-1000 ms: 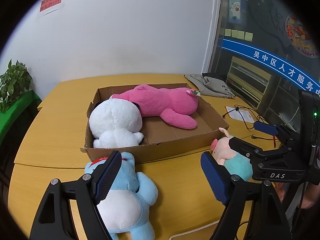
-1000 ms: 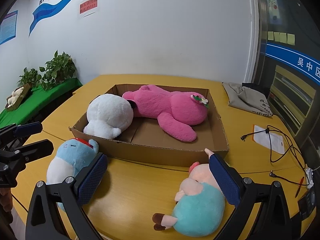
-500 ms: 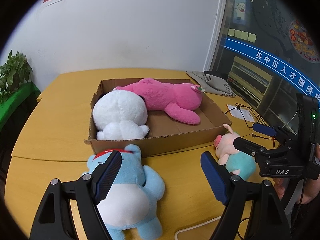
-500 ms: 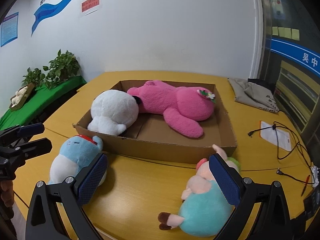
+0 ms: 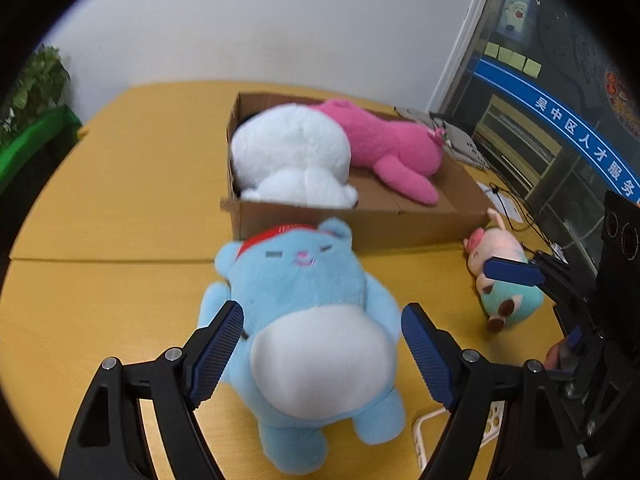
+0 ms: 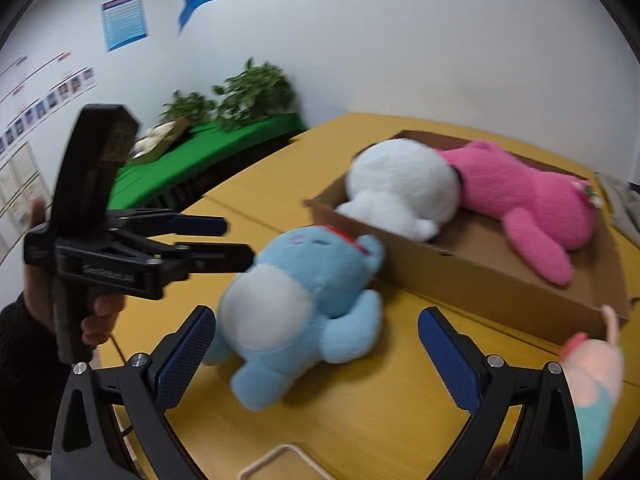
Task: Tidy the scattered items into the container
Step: 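Grip the blue bear with both grippers and lift it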
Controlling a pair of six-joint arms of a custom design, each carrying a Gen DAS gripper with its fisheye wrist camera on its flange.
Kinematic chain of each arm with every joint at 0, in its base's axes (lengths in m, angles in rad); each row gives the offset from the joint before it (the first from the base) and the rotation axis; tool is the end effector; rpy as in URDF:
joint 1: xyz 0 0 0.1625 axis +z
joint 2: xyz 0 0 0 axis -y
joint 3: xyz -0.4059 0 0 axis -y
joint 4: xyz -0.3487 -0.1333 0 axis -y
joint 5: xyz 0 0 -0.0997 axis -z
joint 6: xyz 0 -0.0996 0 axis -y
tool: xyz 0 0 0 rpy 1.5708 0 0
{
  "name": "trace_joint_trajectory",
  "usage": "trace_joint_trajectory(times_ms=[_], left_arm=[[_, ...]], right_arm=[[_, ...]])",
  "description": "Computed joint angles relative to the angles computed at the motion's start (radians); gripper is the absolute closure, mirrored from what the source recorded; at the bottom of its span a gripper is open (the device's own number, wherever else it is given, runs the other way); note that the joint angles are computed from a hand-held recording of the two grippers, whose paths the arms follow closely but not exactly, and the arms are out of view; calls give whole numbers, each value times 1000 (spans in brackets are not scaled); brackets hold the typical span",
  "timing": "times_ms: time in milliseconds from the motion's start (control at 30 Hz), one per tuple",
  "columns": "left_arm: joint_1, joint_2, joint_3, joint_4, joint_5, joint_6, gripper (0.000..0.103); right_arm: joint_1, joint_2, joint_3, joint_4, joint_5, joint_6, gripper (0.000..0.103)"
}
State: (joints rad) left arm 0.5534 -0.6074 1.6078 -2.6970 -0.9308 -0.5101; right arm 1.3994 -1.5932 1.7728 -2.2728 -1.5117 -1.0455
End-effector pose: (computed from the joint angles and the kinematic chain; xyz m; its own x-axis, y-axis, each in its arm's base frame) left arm -0.4351 -0.4954 0.0339 -0.8356 0.3065 -0.4558 0.4996 0.7690 -0.3988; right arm 0.0570 -0.4869 0.4696 -0.6237 -0.6680 0.4060 -0.7812 0.5504 -0.2945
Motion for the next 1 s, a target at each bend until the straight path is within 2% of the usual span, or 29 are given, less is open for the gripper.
trace_joint_trajectory(times_ms=[100, 167, 267, 367, 433, 500, 600, 733, 867, 1000], left_arm=[[45, -4, 25, -33, -117, 58, 22], [68, 4, 23, -34, -167, 85, 22], [82, 16, 16, -22, -178, 106, 23], [92, 19, 17, -28, -216, 130, 26], [88, 22, 20, -16, -205, 137, 29], [93, 19, 35, -47, -222, 131, 34], [92, 16, 45, -72, -229, 116, 40], [62, 15, 29, -42, -184, 104, 53], [22, 9, -12, -24, -153, 96, 54], [-29, 24, -125, -28, -108, 194, 54]], right_arm=[[11, 25, 29, 9, 2, -85, 0], [20, 48, 45, -1, -10, -147, 0], [37, 102, 53, -21, -64, -199, 0], [50, 157, 76, -98, -153, -230, 5], [48, 183, 109, -184, -192, -259, 5], [40, 185, 100, -164, -179, -239, 7], [30, 178, 87, -141, -166, -207, 17], [19, 153, 103, -159, -144, -196, 28], [8, 99, 92, -129, -84, -188, 32], [28, 36, 31, -114, -3, -194, 32]])
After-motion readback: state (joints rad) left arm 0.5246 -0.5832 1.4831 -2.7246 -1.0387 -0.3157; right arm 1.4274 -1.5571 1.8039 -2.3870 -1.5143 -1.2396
